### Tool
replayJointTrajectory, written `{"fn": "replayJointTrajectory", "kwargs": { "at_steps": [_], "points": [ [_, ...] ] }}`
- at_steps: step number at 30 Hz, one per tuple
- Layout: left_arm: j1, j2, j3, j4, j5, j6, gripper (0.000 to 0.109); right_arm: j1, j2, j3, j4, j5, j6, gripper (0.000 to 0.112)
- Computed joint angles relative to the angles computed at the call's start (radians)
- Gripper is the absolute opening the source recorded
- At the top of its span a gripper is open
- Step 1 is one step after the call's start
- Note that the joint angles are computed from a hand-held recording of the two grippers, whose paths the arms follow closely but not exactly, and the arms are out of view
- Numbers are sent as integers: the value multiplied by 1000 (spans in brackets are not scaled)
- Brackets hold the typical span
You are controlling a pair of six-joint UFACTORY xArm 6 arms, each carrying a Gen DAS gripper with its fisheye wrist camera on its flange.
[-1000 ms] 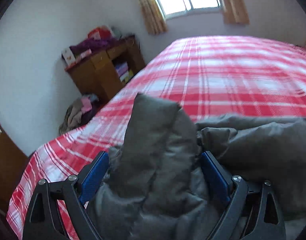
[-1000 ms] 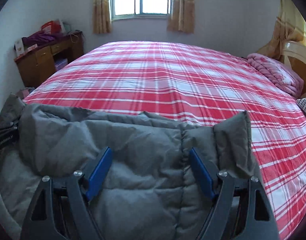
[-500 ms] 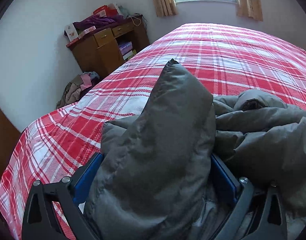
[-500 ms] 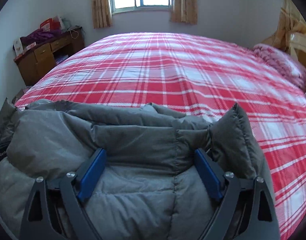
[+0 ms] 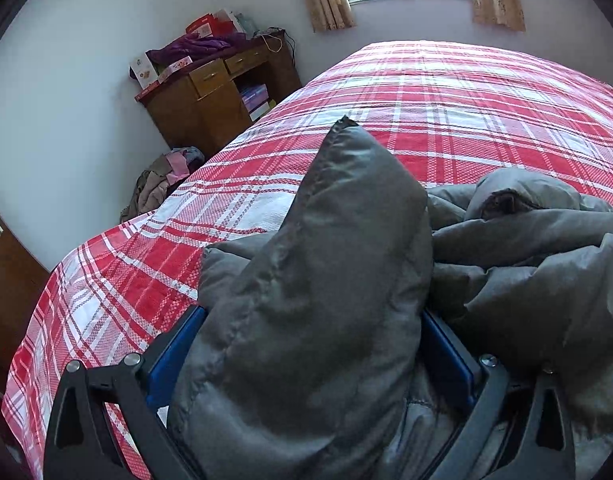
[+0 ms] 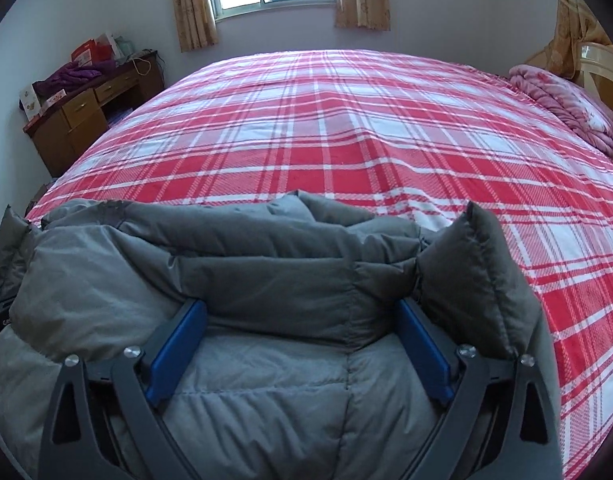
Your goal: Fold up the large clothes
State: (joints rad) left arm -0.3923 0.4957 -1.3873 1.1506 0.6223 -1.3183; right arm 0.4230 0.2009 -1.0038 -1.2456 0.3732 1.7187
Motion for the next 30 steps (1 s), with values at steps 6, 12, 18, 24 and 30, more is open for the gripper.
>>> {"fn": "replayJointTrajectory", "kwargs": {
  "at_steps": [6,12,18,24,30],
  "points": [
    [-5,-80,45,-62,2,48,102,7,8,-11,86,25,-92,97],
    [-68,-271,184,259,-112,-205,102,151,-98,-25,49,280,-40,91],
    [-94,-149,130,130,-11,-115,102,252,-10,-120,89,351,-47,91],
    [-76,-90,92,68,-37,-87,102,226,47,-109,66,282,23,91],
    [-99,-42,43,53,21,-69,102,214,70,-122,98,253,-15,94]
  ]
}}
